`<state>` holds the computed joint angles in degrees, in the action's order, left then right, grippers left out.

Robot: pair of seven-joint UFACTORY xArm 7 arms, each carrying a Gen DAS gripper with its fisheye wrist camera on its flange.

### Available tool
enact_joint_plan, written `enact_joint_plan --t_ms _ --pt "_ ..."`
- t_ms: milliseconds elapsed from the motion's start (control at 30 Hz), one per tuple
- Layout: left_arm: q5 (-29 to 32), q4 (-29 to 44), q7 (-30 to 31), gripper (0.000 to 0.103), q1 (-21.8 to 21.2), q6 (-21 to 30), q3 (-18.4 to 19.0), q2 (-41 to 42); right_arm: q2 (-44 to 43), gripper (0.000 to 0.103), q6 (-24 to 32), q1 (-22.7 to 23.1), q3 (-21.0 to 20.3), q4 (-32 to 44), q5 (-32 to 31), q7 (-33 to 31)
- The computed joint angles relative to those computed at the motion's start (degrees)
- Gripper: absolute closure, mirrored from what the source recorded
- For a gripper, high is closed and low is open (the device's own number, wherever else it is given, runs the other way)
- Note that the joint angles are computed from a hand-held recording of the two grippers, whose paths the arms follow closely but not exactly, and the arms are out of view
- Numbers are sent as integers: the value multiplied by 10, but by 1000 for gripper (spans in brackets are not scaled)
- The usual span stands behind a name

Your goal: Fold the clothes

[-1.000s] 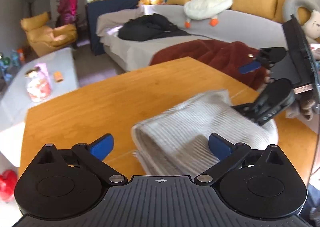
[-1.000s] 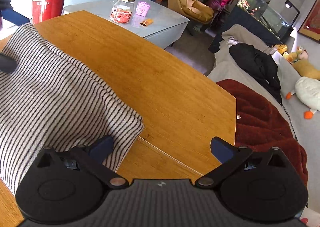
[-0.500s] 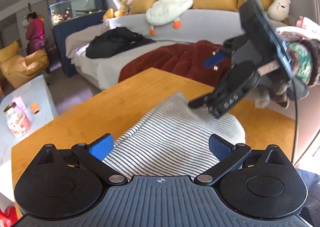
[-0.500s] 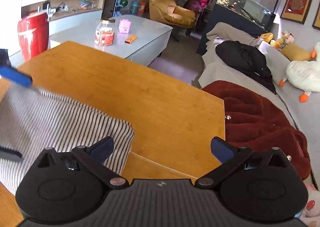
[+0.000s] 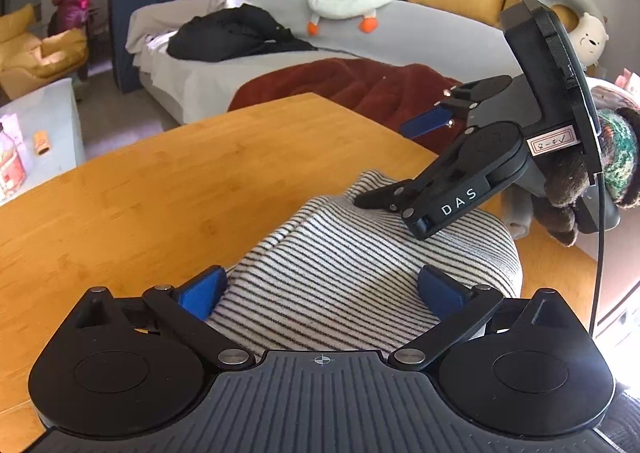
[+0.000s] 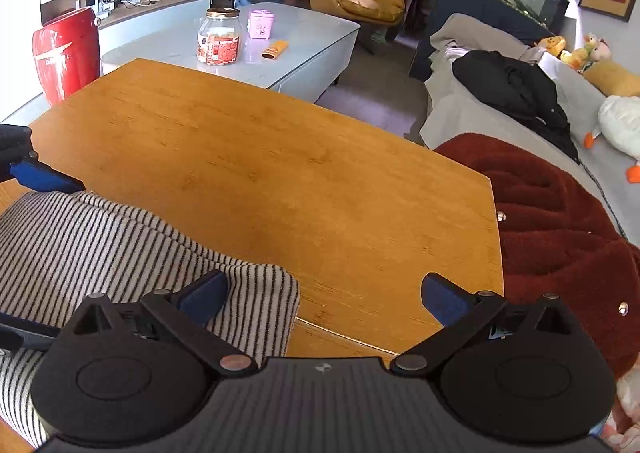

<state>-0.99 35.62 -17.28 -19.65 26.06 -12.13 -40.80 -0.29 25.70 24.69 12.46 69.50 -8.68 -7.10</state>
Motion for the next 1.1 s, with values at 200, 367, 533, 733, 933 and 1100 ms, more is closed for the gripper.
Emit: enact_joint_plan --t_ms 200,367,533,733,933,1100 --pt "-12 -13 -4 0 -6 -11 7 -6 -101 0 11 1 -27 -72 145 -50" --pt "-40 -32 -32 0 -12 -29 17 -13 -193 0 105 15 -81 -137 314 -96" --pt "-74 -56 -84 0 -19 -40 23 -27 -249 0 149 33 -116 -203 441 -125" --pt "-72 -65 -126 0 -13 -33 12 -43 -225 20 206 56 -142 -213 620 -185" --pt "-53 -61 -184 0 13 -6 -18 -60 -174 32 172 26 -107 -187 678 -212" --pt "-22 -62 -284 0 48 32 -70 -100 -133 28 79 20 -70 -162 711 -284"
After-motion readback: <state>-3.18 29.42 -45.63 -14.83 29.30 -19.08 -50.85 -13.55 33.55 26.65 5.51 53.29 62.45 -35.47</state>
